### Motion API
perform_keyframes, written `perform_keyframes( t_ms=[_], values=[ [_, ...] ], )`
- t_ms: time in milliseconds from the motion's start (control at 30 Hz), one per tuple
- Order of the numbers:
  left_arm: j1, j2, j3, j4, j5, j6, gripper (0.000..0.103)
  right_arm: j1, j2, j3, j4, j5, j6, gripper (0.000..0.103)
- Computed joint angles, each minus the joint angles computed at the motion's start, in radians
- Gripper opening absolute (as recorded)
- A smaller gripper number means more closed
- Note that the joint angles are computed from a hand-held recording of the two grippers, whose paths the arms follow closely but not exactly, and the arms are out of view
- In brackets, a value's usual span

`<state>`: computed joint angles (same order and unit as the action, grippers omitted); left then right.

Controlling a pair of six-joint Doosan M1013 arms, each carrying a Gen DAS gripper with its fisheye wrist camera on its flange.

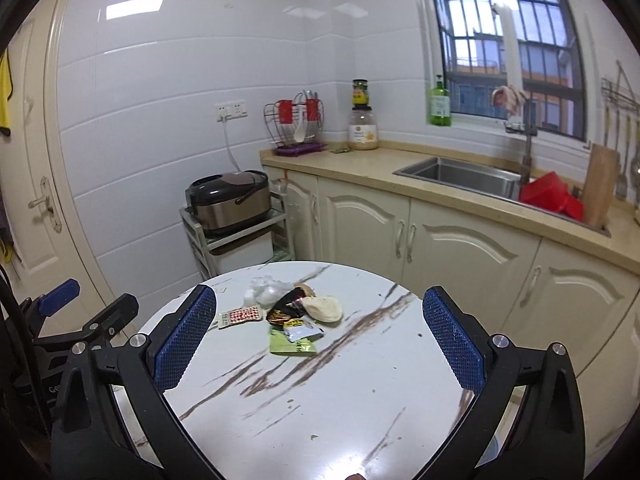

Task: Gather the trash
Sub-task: 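Return both tools to the table toward the checkered sachet and bread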

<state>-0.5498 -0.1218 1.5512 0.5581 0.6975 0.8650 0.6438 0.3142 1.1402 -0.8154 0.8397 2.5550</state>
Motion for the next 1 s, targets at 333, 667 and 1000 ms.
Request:
perform_keyframes(
  t_ms=[333, 667, 1000],
  values=[
    [0.048, 0.033, -0.007, -0.096, -0.001, 0.061, 0.102, -0.009, 0.050, -0.052, 0.049, 0.044, -0.063, 0.103],
    [0.123, 0.184, -0.133, -0.302, 0.072, 0.279, 0.102, -0.091, 0.138, -0.112, 0.319, 0.128, -0.254, 0.103],
    [0.158, 0.390, -0.360, -0.395, 0.208, 0.412, 0.102, -0.145, 0.247, -0.220, 0.468, 0.189, -0.363, 0.102]
  ],
)
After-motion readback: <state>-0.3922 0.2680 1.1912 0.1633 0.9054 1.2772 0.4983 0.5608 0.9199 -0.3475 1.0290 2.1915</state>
